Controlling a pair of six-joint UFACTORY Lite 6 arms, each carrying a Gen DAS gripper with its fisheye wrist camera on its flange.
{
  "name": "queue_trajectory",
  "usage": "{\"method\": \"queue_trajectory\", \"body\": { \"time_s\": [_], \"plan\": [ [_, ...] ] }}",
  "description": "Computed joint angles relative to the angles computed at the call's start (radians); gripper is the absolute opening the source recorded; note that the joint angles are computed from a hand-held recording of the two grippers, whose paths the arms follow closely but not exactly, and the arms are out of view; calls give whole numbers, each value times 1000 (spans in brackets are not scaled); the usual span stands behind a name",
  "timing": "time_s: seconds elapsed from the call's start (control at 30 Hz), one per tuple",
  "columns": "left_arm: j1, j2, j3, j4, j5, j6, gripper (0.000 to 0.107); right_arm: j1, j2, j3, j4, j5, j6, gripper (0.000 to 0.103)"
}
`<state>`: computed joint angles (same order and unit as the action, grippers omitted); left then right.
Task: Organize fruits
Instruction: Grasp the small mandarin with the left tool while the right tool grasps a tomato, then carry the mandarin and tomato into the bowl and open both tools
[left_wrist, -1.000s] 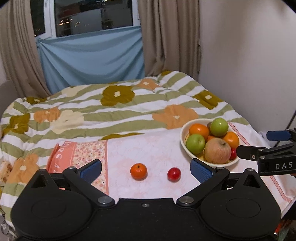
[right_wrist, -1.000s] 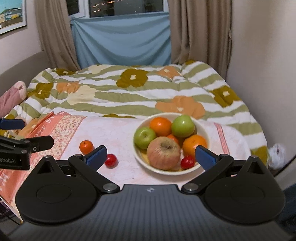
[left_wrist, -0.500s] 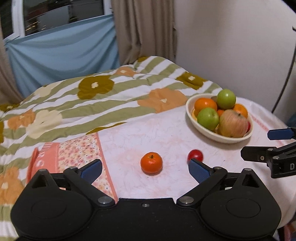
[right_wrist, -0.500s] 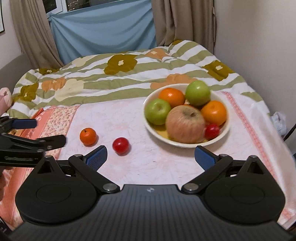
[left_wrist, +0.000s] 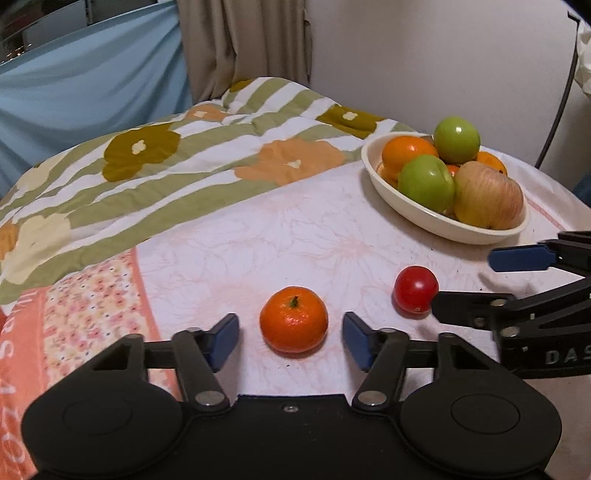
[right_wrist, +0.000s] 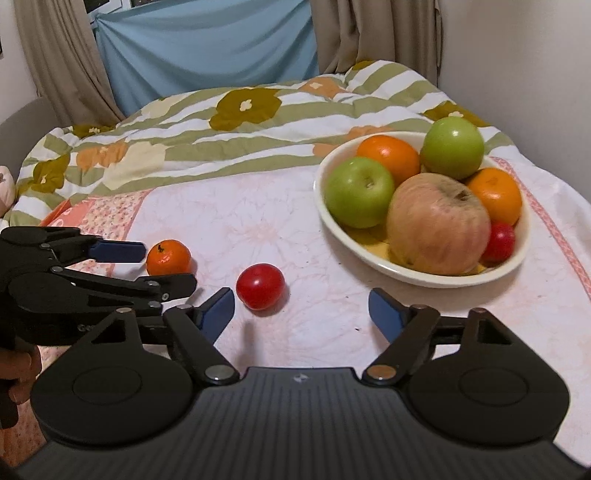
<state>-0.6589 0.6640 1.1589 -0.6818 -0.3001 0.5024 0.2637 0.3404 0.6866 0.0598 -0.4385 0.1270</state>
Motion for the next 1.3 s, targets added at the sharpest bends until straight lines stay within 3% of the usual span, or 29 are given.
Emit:
{"method": "queue_trajectory", "body": {
  "time_s": [0.03, 0.13, 0.27, 0.73, 0.8, 0.87, 0.97, 1.3],
  "plan": [
    [2, 10, 12, 0, 4, 6, 53, 2, 11, 11, -4, 2, 1, 90],
    [3, 20, 24, 3, 5, 2, 44, 6, 46, 45, -26, 13, 21, 84],
    [16, 15, 21, 36, 13, -31, 44, 10, 80, 77, -60, 16, 61, 82],
    [-4, -51, -70, -158, -26, 78, 44, 38, 130, 136, -67, 25, 15, 68],
    [-8, -61, -80, -185, -29, 92, 44, 42, 138, 144, -56, 30, -6, 64],
    [-11, -71, -93, -205, -33, 98, 44, 46, 146, 152, -52, 33, -14, 53],
    [-17, -93, -123, -229, -45, 105, 44, 43, 152, 158, -80, 31, -6, 49],
    [-71, -208, -177, -504, -95, 307, 44, 2, 3, 78, -286, 65, 145, 48]
  ]
}}
